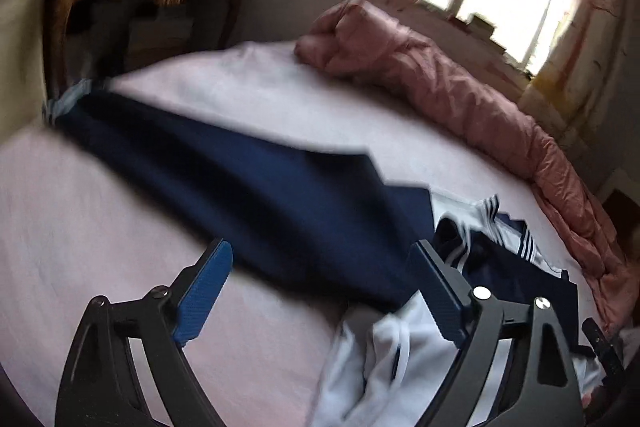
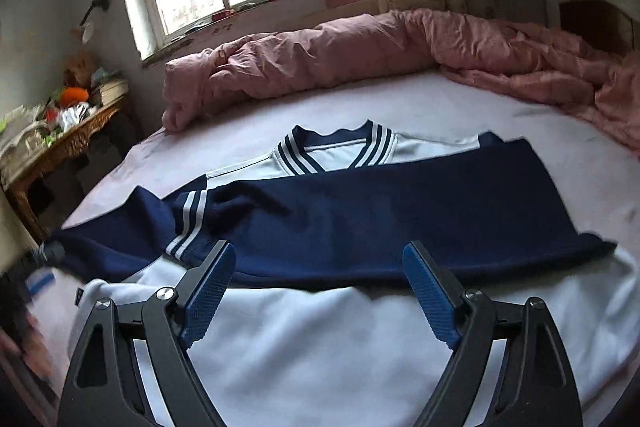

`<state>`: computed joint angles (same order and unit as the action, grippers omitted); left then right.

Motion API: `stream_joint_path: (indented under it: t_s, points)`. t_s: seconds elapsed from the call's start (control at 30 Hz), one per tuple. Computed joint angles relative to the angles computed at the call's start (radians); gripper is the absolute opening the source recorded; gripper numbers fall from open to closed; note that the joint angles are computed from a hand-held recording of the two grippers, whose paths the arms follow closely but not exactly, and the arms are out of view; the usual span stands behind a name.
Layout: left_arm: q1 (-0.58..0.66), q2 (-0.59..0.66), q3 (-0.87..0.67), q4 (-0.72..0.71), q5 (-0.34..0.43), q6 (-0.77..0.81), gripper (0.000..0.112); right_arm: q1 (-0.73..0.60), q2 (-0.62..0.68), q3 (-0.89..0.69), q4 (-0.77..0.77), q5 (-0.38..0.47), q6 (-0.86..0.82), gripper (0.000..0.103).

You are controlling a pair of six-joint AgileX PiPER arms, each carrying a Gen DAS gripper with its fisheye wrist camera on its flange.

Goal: Fold large clothes
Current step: 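Reach the left gripper to the other navy sleeve and grasp it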

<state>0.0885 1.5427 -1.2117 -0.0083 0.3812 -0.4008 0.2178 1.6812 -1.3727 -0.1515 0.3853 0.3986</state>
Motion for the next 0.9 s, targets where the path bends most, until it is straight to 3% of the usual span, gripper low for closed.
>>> stream_joint_path:
  t_s: [0.1,0.23,0.33,0.4,0.53,0.63,0.77,0.8,0.83,0.9]
  points:
    - [0.078,0.015,-0.089,-0.166,0.079,0.215,0.093,-0.018,-0.006,0.0,0.084,0.001,-0.065,0.087]
    - [0.188,0.042,-0.072,-0.373,0.078,0.414,0.093,-0.019,-0.004,-0.008,0.117,0.005,-0.101,0.087]
    - [0.256,0.125,-0.079,-0.482,0.074,0.5,0.092,0.018,0.003,0.008,-0.081,-0.02,0.065,0.087]
    - [0.276,0.214,-0.134,-0.454,0.087,0.473,0.09,0.049,0.021,0.017,-0.239,-0.021,0.222,0.087]
    - [0.3,0.323,-0.212,-0.34,0.042,0.356,0.084,0.081,0.035,0.038,-0.35,-0.055,0.309,0.087]
    - [0.364,0.391,-0.239,-0.467,0.041,0.428,0.083,0.115,0.032,0.057,-0.549,-0.057,0.463,0.087]
    - [0.431,0.397,-0.2,-0.827,0.038,0.728,0.082,0.145,0.03,0.074,-0.663,-0.065,0.569,0.087]
    - [0.431,0.394,-0.186,-0.847,0.02,0.745,0.072,0.151,0.029,0.081,-0.682,-0.068,0.589,0.087]
    - [0.425,0.384,-0.168,-0.827,-0.012,0.724,0.041,0.162,0.03,0.084,-0.718,-0.064,0.622,0.087]
    - [0.424,0.36,-0.132,-0.865,-0.042,0.755,0.004,0.183,0.037,0.08,-0.791,-0.036,0.667,0.087]
